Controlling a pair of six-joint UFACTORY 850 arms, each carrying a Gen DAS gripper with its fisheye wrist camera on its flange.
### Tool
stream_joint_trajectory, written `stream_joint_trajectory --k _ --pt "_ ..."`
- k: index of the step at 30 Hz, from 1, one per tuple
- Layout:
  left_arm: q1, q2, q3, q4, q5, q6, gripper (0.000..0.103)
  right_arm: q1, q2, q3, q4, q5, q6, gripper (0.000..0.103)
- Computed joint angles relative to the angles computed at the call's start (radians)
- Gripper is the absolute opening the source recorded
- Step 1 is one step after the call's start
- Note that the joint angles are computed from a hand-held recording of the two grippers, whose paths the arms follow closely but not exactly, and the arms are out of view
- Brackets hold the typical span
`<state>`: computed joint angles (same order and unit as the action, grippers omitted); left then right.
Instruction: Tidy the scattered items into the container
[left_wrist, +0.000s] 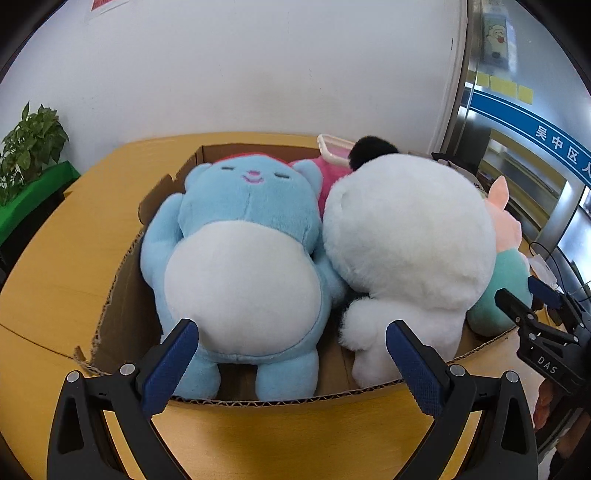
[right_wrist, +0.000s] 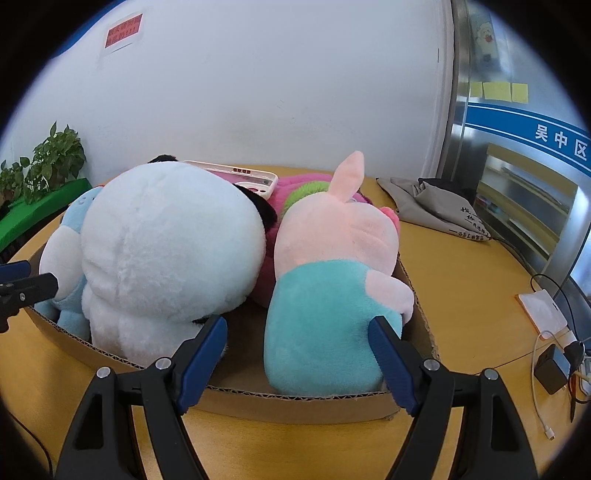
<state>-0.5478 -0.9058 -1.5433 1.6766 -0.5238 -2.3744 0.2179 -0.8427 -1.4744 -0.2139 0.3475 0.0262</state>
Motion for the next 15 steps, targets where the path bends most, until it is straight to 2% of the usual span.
stream_joint_trajectory --k 6,12,15 --pt "-0.023 -0.056 -0.077 -0.139 -0.108 0.181 0.103 0.003 -0.013 -0.005 0.096 0.009 -0.073 0.082" --pt "-0.029 -0.058 -0.073 -0.129 -0.13 0.15 0.103 0.008 -0.015 0.013 0.149 0.043 -0.129 0.084" --pt "-0.033 -0.063 -0.076 -0.129 -0.144 0.151 0.103 0.004 -0.015 0.02 0.118 0.057 -0.087 0.085"
